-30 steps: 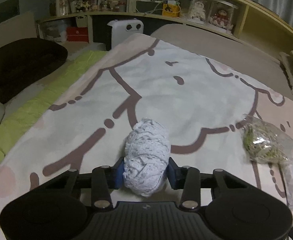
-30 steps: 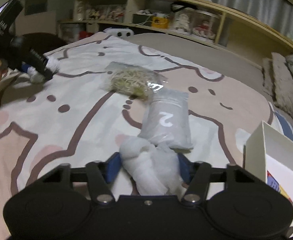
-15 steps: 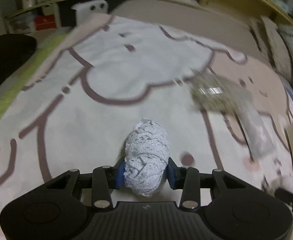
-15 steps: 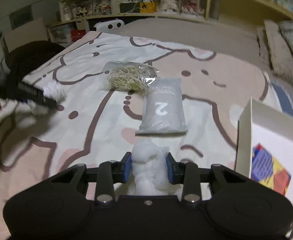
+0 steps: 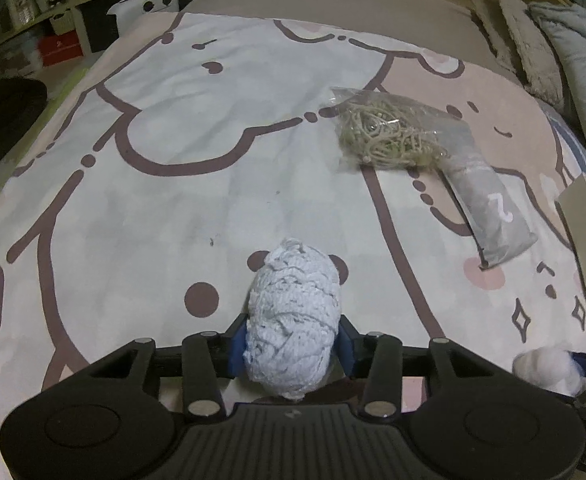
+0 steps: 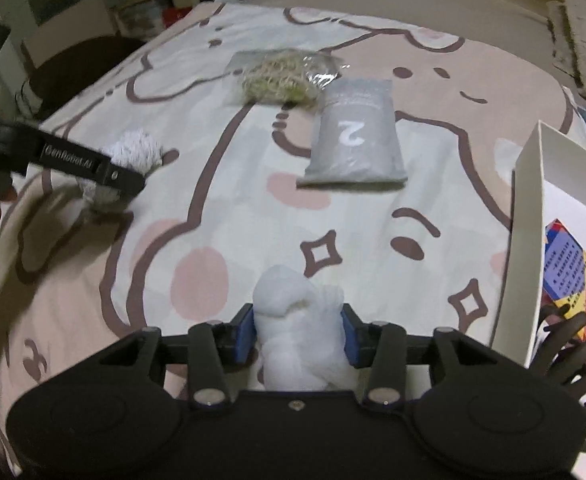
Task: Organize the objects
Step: 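Carry the crocheted ball and cotton bundle over the white box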
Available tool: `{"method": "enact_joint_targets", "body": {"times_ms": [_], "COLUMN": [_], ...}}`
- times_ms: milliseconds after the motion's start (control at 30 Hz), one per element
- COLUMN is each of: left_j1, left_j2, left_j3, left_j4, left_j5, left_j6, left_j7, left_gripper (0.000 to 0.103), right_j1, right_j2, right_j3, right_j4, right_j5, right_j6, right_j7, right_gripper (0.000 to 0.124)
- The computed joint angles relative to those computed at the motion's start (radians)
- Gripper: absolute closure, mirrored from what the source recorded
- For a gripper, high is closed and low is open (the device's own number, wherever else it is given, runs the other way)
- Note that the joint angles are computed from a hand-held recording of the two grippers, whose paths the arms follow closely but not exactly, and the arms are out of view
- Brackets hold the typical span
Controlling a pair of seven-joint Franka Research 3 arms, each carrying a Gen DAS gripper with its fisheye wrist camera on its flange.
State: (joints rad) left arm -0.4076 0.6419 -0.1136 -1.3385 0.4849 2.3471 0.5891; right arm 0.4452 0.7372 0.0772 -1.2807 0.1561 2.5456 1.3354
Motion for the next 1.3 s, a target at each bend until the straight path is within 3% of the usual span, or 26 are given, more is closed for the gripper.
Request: {"method": "enact_joint_targets", "body": {"times_ms": [233,467,900,1300], "left_j1": [-0.017,-0.039,-0.077,-0.103], "left_j2": [-0.017,-0.053,-0.091,-0.035], "left_j3": [0.020,0.038,0.042,0.027], "left_j4": [-0.019,-0.036,-0.031,0.072], "left_j5": [0.036,0.120,0.233,0.212], "left_j6": [0.033,0.095,0.221,0.251], "left_j7": [-0.048,-0.131,-0.197,-0.103], "left_gripper": [0.062,0.062,0.062,0.062], "right_j1": [0.002,0.012,-0.002,-0.046], "right_j2": [-0.013,-0.070,-0.177,-0.221], "right_j3": [-0.008,-0.047,-0.093,-0.079], "right_j4": [-0.008,-0.069,-0.185,-0.219], "right_j5": [-0.003,-0.024,-0.057,-0.058], "right_j6": [0.013,0.156,0.321,0.314], "right_j7": [0.019,0.113,0.241,0.234], "right_gripper": [0.088,0.088,0.088,0.088]}}
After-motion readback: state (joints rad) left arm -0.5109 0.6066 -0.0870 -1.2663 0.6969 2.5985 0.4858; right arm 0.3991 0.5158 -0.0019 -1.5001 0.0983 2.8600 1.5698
